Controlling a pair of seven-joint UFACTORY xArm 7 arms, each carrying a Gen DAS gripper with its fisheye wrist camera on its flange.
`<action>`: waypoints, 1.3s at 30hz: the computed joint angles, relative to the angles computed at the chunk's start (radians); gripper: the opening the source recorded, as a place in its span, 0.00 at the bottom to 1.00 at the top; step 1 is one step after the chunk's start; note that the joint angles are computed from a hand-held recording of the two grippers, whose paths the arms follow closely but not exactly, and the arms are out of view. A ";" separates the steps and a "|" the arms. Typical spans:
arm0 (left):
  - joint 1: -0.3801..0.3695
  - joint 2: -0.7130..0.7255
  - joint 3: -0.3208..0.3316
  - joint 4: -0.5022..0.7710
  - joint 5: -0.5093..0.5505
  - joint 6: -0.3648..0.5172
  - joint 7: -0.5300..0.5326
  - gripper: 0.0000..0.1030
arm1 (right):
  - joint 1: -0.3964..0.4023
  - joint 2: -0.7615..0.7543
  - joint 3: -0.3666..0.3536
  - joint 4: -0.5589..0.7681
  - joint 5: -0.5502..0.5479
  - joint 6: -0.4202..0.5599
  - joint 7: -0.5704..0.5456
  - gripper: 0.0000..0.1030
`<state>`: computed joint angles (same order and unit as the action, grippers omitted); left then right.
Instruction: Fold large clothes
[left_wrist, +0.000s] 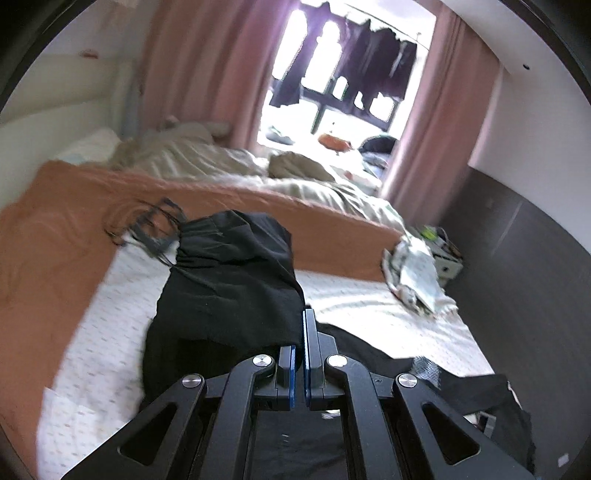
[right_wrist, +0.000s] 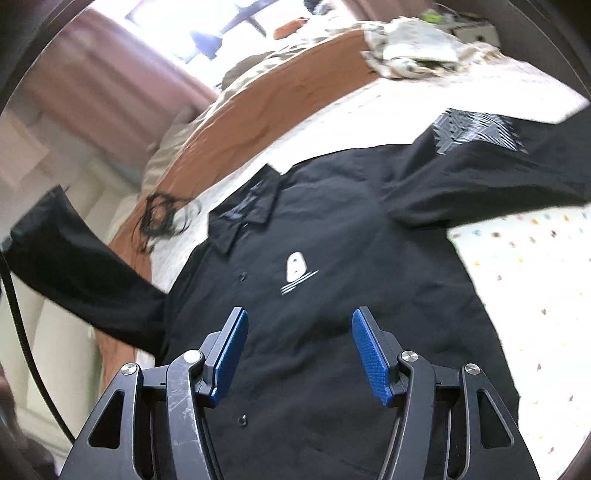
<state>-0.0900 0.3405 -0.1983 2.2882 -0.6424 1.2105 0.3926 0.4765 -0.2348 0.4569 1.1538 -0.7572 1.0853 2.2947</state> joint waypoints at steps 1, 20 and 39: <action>-0.011 0.008 -0.004 0.000 0.004 0.001 -0.003 0.02 | 0.001 -0.012 -0.001 -0.010 0.006 0.002 0.010 0.58; -0.009 -0.106 0.054 -0.345 -0.030 0.038 0.089 0.71 | -0.077 -0.041 0.017 -0.043 0.075 -0.026 -0.010 0.58; 0.157 -0.072 0.130 -0.427 0.066 -0.043 0.205 0.70 | 0.177 0.562 -0.150 0.687 -0.083 0.284 -0.548 0.71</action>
<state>0.0673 0.2686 -0.0680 1.8616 -0.5766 1.1677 0.5975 0.6538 0.3272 0.3071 1.8406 -0.8403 1.3691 1.7468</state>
